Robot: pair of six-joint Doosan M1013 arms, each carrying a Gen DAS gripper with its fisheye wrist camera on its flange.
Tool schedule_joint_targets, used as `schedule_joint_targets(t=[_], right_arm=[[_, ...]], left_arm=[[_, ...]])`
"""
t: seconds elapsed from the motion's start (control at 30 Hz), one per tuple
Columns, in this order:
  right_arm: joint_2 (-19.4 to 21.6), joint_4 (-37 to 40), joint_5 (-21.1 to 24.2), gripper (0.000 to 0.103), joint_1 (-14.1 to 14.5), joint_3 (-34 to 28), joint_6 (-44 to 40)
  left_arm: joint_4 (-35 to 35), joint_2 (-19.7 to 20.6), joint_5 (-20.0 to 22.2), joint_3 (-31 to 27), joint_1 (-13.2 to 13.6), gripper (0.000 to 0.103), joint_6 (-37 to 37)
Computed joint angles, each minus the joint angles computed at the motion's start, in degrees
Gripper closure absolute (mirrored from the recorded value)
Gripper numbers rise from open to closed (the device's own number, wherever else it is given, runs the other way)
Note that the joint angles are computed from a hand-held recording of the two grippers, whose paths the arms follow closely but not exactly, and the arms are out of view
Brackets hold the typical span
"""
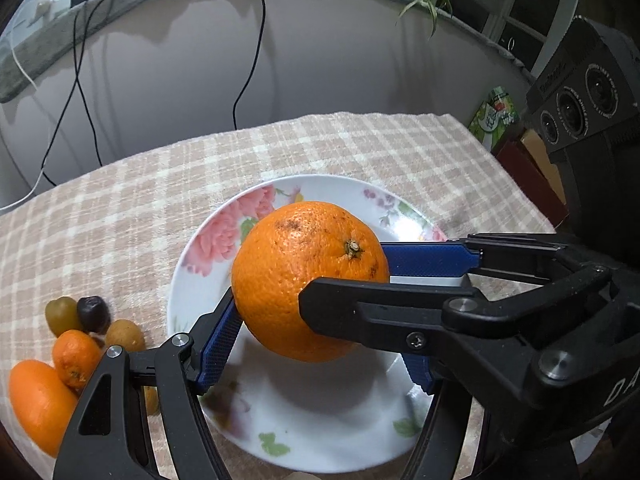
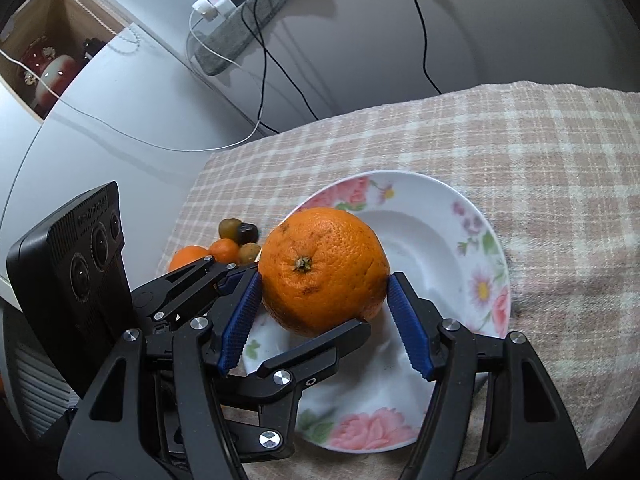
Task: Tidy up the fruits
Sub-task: 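Lift the large orange with the right gripper and lower it onto the plate, then open the right gripper and withdraw it toward the remaining fruit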
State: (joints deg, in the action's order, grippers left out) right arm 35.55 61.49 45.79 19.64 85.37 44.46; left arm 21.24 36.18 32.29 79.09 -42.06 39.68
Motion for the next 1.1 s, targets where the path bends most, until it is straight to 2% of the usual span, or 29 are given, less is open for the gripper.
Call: schedule_joint_targets(t=[0.13, 0.23, 0.37, 0.63, 0.8, 1.0, 1.1], right_arm=[[-0.1, -0.7, -1.3, 0.034, 0.2, 0.0, 0.4], [-0.9, -0.7, -3.6, 0.023, 0.1, 0.7, -0.3], [-1.5, -0.1, -5.0, 0.018, -0.1, 1.3, -0.8], [-3.0, 0.3, -8.2, 0.018, -0.2, 2.8, -1.9], [-4.4, 1.1, -10.2, 0.018, 0.1, 4.2, -3.4], [-6.3, 3.5, -12.3, 0.017, 0.7, 6.3, -7.5], [-7.7, 6.7, -14.4, 0.010, 1.4, 7.8, -12.5]], left_arm=[[-0.5, 0.7, 1.3, -1.0, 0.1, 0.030, 0.7], [-0.5, 0.8, 1.9, -1.2, 0.1, 0.029, 0.6], [1.9, 0.7, 2.7, -1.2, -0.2, 0.029, -1.3], [6.3, -1.4, 1.8, 1.2, -0.6, 0.029, -6.0], [10.4, -3.3, 0.8, 3.5, -0.9, 0.029, -10.8], [18.8, -6.6, 0.1, 7.6, -1.3, 0.029, -20.3], [24.2, -8.5, 1.0, 10.2, -1.6, 0.029, -26.1]])
